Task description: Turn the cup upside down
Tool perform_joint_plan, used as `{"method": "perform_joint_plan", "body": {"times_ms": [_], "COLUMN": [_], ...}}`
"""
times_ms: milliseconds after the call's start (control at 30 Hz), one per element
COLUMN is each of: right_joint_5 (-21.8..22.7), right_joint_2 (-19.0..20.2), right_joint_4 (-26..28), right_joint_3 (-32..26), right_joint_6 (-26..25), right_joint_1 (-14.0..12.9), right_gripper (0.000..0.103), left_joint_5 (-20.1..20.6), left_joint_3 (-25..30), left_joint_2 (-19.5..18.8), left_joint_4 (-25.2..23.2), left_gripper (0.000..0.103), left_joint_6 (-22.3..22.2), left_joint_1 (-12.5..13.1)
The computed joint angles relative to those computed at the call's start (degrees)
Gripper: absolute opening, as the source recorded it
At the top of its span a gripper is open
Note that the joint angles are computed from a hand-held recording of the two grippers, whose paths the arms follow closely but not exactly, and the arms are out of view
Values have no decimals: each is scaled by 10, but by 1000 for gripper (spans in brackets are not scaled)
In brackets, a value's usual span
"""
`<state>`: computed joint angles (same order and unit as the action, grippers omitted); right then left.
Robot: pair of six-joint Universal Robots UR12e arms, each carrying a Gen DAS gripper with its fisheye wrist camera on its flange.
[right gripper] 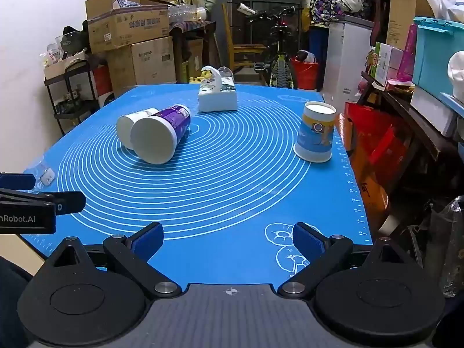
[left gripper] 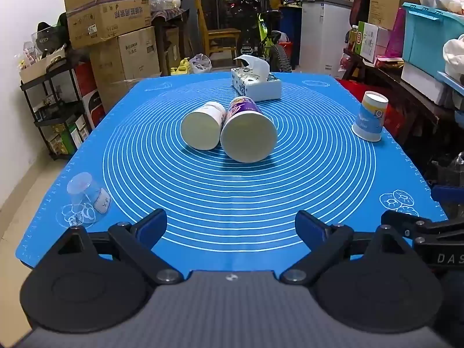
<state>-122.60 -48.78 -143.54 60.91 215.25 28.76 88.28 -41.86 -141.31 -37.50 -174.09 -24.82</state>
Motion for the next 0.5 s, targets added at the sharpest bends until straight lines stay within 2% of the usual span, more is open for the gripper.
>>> {"method": "perform_joint_plan", "body": {"times_ms": [67,100,300,500], "right_joint_5": [0,0,4,9], "right_joint_2": [-1,-2,2,1], "right_joint_4": [-2,-2,5,10], "right_joint_3": [1,1,-2,-2], "right_joint_6": [-1,0,2,5], "right_joint_1": [-1,-1,1,0], "right_gripper": [96,96,96,96], "left_joint_5": [1,-2,-4,-12], "left_joint_3": [4,-6,-12,-6], "left_joint_2": [-2,1,5,3], "left_joint_4": [-7,13,17,7], "left_gripper": [94,94,94,94], "left_joint_6": [4,-2,-1,1], "left_joint_1": [0,0,-1,2]}}
